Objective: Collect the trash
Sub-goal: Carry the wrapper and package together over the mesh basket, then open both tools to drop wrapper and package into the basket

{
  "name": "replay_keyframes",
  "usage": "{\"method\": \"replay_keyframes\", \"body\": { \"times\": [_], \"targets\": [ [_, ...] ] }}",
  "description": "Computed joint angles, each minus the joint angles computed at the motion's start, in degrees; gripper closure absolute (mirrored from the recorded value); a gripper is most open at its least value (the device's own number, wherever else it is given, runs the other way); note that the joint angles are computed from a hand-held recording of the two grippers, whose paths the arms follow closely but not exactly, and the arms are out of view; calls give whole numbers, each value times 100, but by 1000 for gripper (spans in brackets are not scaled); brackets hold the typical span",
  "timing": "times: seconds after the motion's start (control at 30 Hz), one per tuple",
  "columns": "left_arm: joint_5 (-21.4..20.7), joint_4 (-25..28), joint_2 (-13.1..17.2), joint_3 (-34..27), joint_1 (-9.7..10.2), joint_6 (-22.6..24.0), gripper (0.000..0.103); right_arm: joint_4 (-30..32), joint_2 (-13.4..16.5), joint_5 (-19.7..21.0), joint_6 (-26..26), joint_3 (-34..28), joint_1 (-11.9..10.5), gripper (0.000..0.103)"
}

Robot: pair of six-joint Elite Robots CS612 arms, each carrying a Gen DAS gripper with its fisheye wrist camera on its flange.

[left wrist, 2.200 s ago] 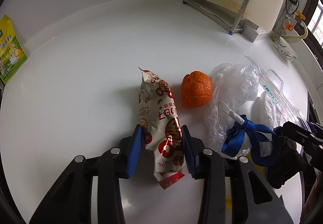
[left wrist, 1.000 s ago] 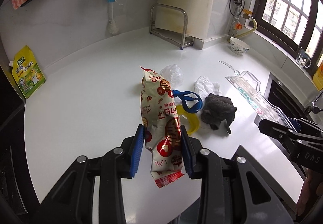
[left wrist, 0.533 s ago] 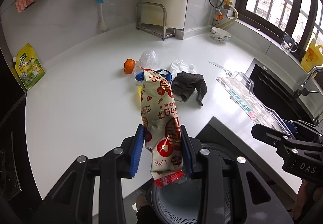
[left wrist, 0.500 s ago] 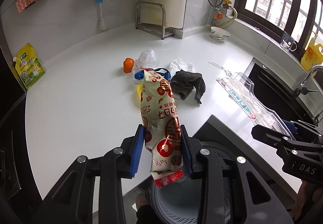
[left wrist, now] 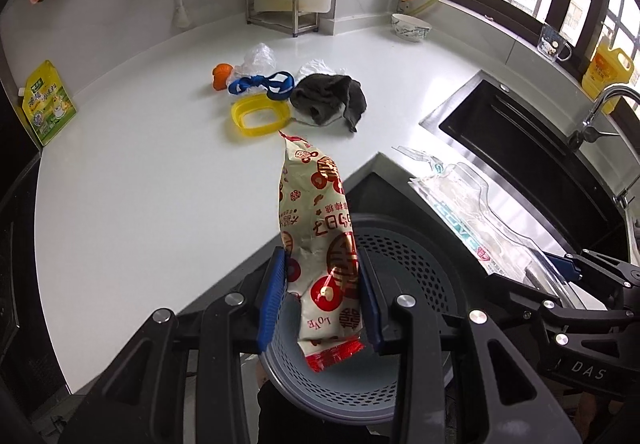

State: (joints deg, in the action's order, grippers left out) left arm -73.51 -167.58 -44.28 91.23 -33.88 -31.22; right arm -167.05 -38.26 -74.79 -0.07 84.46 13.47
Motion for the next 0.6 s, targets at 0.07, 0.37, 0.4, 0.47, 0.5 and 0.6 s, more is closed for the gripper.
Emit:
{"method": "replay_keyframes", "body": {
  "times": [0.07,0.37,0.4,0.47,0.5,0.6],
  "targets": [
    [-73,36,32,11,-36,11,69,68,3,-11,-15,81,-12,50],
    [-437,528,259,-83,-65,-68,68,535,149,-121,-49,119,-26,50],
    [-450,586,283,-103,-67,-76,68,579,173,-120,-43,103,-26,50],
    [-512,654,327,-133,-59,-95,68,659,219,-130,-38,65,-21,50],
    [-537,685,346,-148,-53,-105,68,685,244,-156,-42,39,-12,50],
    [-595,787,405,-197,-33,-132,68,802,335,-249,-35,-95,28,50]
  ]
}}
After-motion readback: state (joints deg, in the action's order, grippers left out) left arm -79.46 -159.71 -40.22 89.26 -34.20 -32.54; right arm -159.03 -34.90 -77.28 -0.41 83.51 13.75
